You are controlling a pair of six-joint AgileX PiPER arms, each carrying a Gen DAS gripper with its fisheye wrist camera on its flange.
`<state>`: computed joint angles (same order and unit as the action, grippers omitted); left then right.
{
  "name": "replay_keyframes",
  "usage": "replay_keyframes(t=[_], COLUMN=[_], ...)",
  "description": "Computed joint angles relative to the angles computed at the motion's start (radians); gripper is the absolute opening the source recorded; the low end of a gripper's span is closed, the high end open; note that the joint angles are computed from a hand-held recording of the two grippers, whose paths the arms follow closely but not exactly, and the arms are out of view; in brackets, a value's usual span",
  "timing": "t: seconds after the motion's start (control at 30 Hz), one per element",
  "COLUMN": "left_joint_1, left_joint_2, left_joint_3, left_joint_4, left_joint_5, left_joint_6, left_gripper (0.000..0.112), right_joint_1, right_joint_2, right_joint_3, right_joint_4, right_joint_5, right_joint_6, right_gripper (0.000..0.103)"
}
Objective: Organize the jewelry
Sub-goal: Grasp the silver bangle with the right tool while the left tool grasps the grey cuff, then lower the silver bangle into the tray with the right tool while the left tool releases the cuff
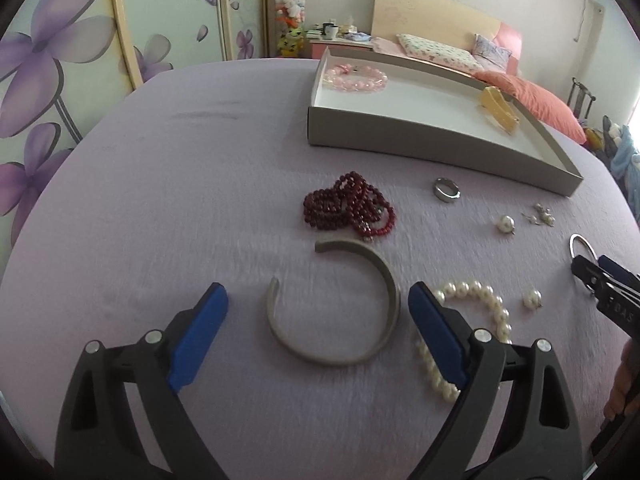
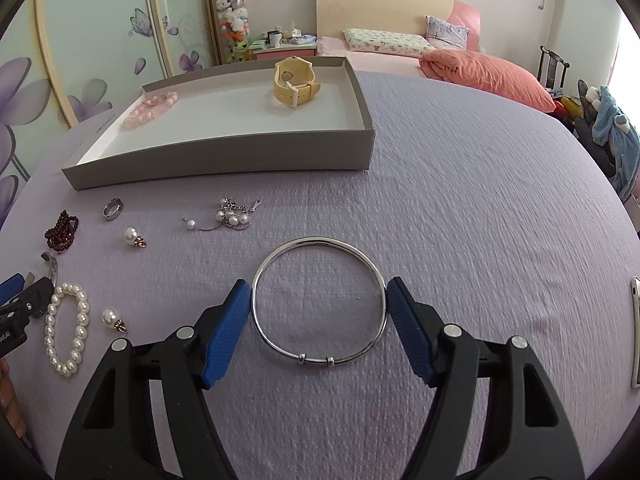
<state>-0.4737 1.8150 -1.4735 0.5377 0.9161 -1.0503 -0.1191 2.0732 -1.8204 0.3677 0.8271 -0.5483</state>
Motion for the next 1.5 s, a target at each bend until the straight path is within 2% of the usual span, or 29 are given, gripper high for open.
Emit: replay_keyframes(t=[0.07, 0.13, 0.23, 0.47, 0.7, 1.3, 1.5], left_joint_1=[-0.012, -0.016, -0.021, -0.014, 0.015, 0.033, 0.046], left_joint_2=[0.023, 0.018, 0.007, -0.057, -0.102, -0.144, -0.143], left_joint_3=[-0.029, -0.02, -0.005, 0.083, 0.123, 0.142, 0.079], left_joint_4=[0.025, 0.033, 0.043, 0.035, 0.017, 0.016, -0.001], left_joint_5=[0.034, 0.03, 0.021, -0.039, -0.065, -0.073, -0.06], left_joint_6=[-0.001, -0.013, -0.018, 0.01, 0.028, 0.04, 0.086], left_gripper=[0.083, 0.079, 0.064, 0.064, 0.064, 0.064, 0.064], right_joint_1=[-0.001, -0.002, 0.0, -0.007, -0.022, -0.026, -0.027], right_joint_2=[0.0, 0.001, 0.004, -0.005, -0.029, -0.046, -0.029], right_joint_3=[0.0, -0.004, -0.011, 0.0, 0.029, 0.023, -0.073], right_joint_4=[0.0, 0.001, -0.003, 0.0, 0.036, 0.064, 0.081], right_joint_5=[0.0, 0.004, 0.006, 0.011, 0.009, 0.033, 0.08], right_joint_6=[-0.001, -0.003, 0.001, -0.011, -0.038, -0.057, -0.037], right_gripper=[0.071, 0.071, 0.071, 0.071, 0.071, 0.071, 0.071])
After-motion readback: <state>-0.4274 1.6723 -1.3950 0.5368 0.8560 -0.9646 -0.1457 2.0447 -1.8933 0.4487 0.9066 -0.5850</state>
